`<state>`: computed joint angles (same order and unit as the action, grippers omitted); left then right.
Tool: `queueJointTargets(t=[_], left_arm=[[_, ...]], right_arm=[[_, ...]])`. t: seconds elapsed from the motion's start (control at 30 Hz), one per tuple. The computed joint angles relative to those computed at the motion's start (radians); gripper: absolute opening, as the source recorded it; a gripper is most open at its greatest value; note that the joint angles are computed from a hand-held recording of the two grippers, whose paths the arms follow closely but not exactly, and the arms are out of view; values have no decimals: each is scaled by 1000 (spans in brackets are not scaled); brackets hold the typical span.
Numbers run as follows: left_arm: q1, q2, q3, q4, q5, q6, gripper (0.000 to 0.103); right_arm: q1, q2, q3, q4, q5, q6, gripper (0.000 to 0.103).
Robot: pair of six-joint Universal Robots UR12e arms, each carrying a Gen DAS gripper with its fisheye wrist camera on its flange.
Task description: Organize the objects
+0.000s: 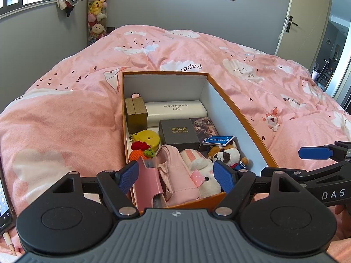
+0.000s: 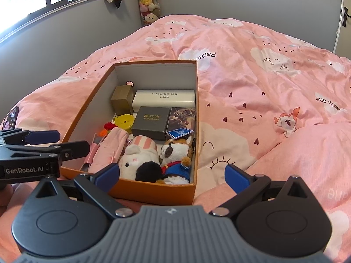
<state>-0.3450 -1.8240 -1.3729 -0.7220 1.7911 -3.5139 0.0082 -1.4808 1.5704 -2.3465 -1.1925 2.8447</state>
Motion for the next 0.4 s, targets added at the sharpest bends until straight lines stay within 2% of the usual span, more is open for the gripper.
queueJointTargets(t=[0.4], left_arm=[[1, 3, -5, 1, 1, -1, 90]], right_arm=[[0, 1, 0, 1, 0, 0, 102]])
